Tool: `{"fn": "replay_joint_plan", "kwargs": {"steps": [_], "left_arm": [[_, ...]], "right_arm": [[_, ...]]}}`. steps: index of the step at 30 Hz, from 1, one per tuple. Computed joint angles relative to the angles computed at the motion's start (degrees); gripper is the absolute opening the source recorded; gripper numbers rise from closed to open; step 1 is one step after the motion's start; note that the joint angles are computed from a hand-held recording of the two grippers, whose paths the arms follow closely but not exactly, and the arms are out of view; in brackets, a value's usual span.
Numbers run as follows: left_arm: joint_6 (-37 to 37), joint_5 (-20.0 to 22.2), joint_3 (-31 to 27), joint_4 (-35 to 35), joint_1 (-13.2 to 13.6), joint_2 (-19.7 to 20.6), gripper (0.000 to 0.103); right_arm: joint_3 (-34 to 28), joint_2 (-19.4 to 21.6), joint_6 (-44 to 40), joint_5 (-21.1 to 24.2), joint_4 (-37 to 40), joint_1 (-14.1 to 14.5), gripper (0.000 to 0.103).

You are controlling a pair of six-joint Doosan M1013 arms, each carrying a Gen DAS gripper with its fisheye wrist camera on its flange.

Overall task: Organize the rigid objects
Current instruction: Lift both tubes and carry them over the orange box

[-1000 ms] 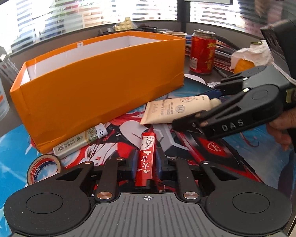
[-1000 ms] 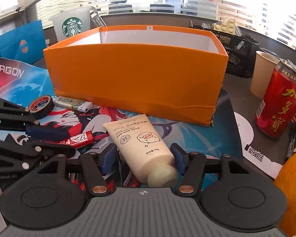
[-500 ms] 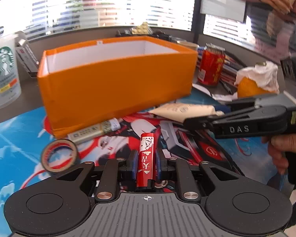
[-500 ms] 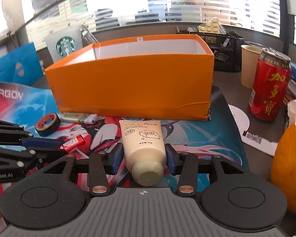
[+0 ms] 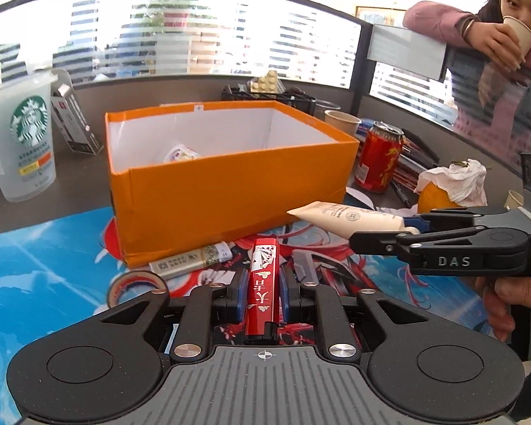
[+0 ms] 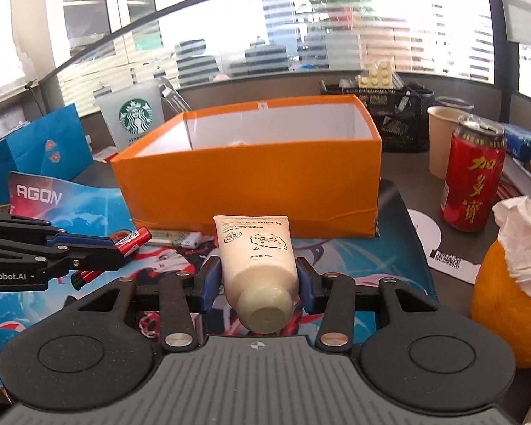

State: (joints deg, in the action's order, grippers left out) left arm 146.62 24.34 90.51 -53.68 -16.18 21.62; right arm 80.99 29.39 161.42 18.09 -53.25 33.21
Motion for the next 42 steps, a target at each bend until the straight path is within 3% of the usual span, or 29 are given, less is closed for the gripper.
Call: {"fn": "replay_joint_plan", "kwargs": {"steps": [19, 35, 42], "left_arm": [[7.6, -3.2, -0.1, -5.9, -0.1, -2.5, 0.017], [6.5, -5.0, -2.5, -5.9, 0.2, -1.7, 0.017], [-1.2, -4.1, -7.8, 0.0, 0.8, 0.6, 0.017]], "right_arm": [[-1.1, -1.2, 14.3, -2.1, -16.4, 1.1, 0.042], [-3.2, -0.5, 16.9, -2.7, -19.4, 0.2, 0.042], [-6.1, 0.5, 13.0, -2.7, -16.3, -0.7, 0.042]]}}
